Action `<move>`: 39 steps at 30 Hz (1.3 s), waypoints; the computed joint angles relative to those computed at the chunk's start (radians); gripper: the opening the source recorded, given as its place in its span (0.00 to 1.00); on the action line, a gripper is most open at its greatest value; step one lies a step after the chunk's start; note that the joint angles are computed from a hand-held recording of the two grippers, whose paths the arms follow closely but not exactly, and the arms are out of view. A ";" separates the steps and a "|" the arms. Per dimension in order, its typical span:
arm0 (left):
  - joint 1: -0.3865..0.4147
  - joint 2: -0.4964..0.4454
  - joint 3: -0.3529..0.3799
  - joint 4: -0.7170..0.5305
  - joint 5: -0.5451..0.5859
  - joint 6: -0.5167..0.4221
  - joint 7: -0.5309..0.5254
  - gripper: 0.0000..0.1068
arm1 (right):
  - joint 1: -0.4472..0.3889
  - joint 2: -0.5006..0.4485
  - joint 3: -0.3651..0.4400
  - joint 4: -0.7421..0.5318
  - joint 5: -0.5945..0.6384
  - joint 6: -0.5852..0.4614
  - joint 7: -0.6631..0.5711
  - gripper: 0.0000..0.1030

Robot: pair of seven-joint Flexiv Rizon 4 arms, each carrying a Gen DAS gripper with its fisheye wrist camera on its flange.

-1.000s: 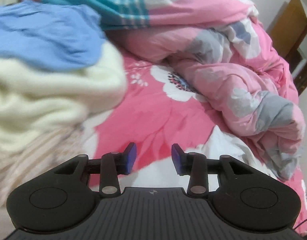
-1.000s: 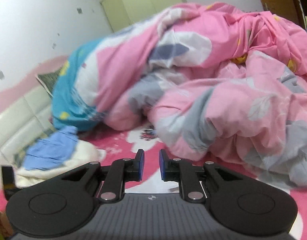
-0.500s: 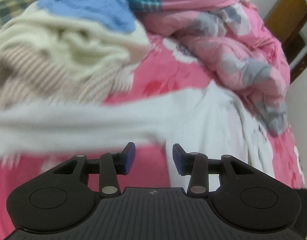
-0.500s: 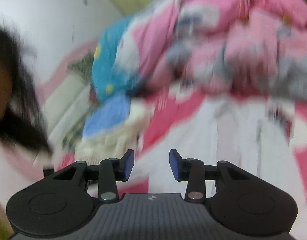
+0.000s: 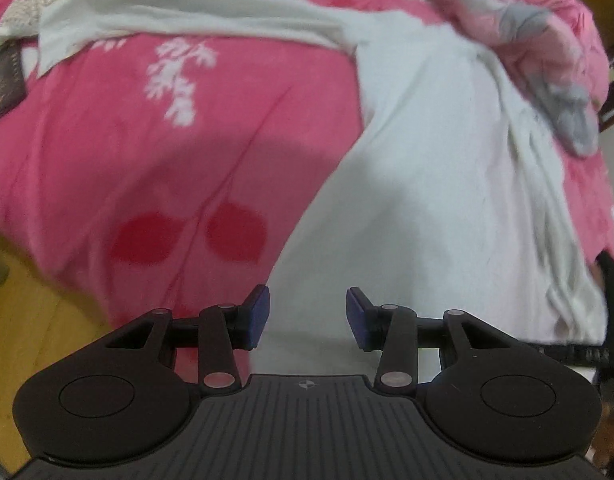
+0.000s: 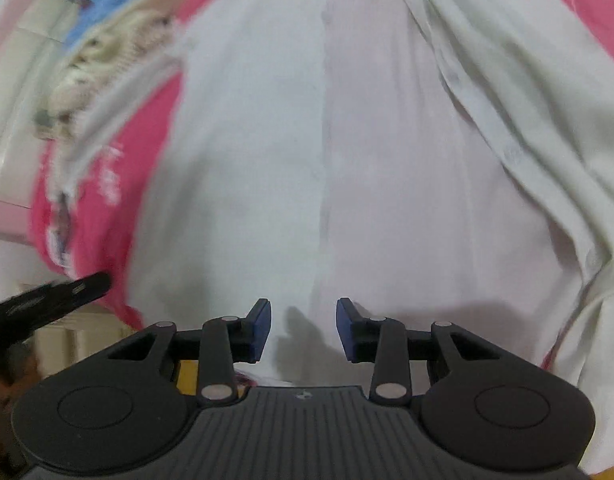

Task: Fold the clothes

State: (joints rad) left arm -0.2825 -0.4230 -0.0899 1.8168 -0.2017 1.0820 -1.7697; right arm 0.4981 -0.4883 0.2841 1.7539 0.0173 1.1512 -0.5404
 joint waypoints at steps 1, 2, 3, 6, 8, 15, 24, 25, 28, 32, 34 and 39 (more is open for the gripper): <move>-0.005 0.006 0.006 0.009 0.010 0.000 -0.003 0.39 | 0.001 -0.008 0.003 -0.007 -0.002 -0.003 -0.009 0.36; -0.005 0.013 0.007 0.020 0.011 0.003 -0.005 0.39 | 0.003 -0.014 0.005 -0.014 -0.007 -0.008 -0.018 0.34; -0.004 0.019 0.007 0.033 0.010 0.007 -0.007 0.39 | 0.006 -0.021 0.006 -0.022 -0.011 -0.013 -0.027 0.25; -0.003 0.032 0.004 0.073 -0.003 0.030 -0.027 0.39 | 0.011 -0.038 0.007 -0.055 -0.026 -0.065 -0.057 0.21; -0.016 0.039 0.016 0.085 0.017 0.032 -0.052 0.39 | 0.014 -0.045 0.004 -0.069 -0.026 -0.093 -0.065 0.17; -0.025 0.071 0.016 0.126 0.038 0.036 -0.107 0.39 | 0.030 -0.001 -0.018 -0.040 -0.052 -0.099 -0.065 0.00; -0.001 0.082 0.004 0.148 0.016 0.047 -0.111 0.39 | 0.044 0.046 -0.055 -0.007 -0.121 -0.124 -0.010 0.00; 0.004 0.082 0.000 0.150 0.008 0.048 -0.102 0.39 | 0.043 0.048 -0.056 -0.004 -0.126 -0.132 -0.006 0.00; 0.017 0.076 -0.012 0.149 -0.020 0.048 -0.071 0.40 | 0.039 0.049 -0.058 0.001 -0.137 -0.160 0.005 0.00; 0.038 0.058 -0.039 0.149 -0.082 0.057 -0.012 0.40 | 0.031 0.047 -0.056 -0.001 -0.145 -0.197 0.000 0.00; 0.042 0.046 -0.045 0.142 -0.102 0.059 0.007 0.41 | 0.026 0.048 -0.057 -0.003 -0.150 -0.211 -0.009 0.00; 0.050 0.016 -0.064 0.123 -0.150 0.069 0.051 0.43 | 0.012 0.058 -0.063 0.002 -0.154 -0.218 -0.023 0.00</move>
